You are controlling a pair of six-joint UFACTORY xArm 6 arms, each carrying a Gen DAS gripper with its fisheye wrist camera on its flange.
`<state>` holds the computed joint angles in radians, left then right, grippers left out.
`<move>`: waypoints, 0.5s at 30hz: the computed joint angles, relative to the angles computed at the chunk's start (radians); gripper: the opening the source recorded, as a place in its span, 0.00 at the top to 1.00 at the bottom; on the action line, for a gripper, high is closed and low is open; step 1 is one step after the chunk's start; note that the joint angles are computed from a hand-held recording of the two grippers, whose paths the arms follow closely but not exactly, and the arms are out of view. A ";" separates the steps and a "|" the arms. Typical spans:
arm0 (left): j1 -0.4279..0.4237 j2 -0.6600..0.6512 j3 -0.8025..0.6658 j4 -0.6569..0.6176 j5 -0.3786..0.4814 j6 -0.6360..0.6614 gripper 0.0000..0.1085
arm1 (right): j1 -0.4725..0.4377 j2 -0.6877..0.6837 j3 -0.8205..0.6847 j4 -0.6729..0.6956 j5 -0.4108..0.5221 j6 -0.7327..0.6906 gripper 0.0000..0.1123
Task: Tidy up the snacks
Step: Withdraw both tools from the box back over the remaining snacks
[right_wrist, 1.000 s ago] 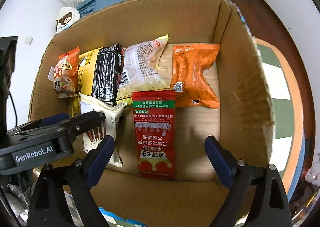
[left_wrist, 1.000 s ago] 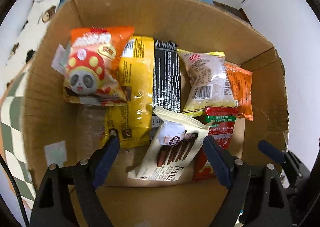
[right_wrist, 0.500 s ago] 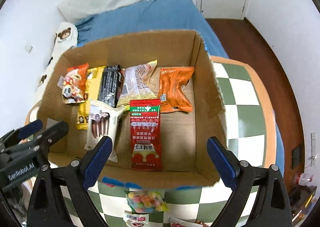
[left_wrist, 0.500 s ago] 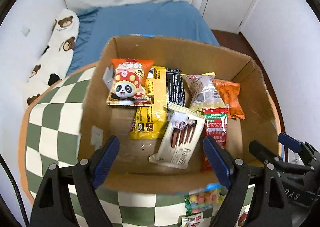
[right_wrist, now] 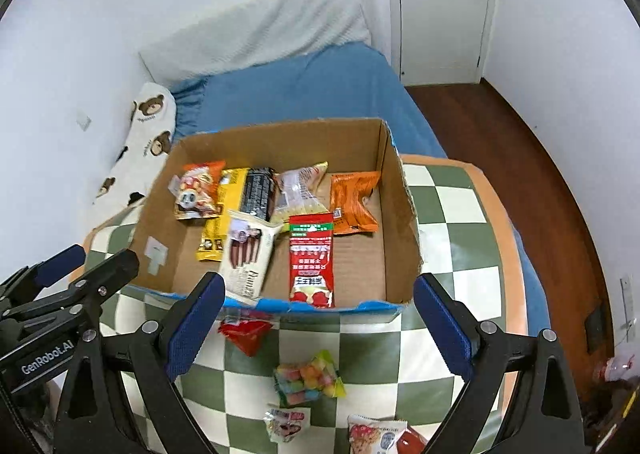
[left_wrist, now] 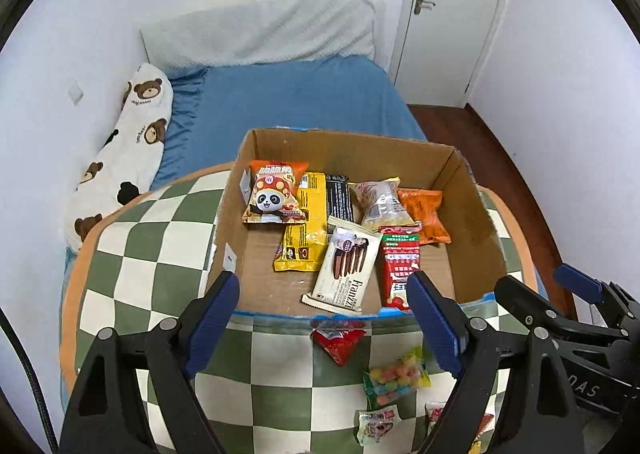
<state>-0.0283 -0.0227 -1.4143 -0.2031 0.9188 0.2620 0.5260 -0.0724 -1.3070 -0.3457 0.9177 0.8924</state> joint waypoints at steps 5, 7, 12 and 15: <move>0.014 -0.081 0.072 -0.018 0.014 0.018 0.21 | 0.031 -0.069 0.059 0.000 0.004 0.040 0.13; 0.016 -0.123 0.124 -0.015 0.020 0.025 0.21 | 0.039 -0.106 0.110 0.017 0.002 0.060 0.13; 0.007 -0.211 0.271 0.024 0.048 0.031 0.21 | 0.045 -0.222 0.298 0.107 0.006 0.102 0.13; -0.004 -0.240 0.355 0.048 0.083 0.031 0.21 | 0.044 -0.302 0.426 0.173 0.019 0.120 0.13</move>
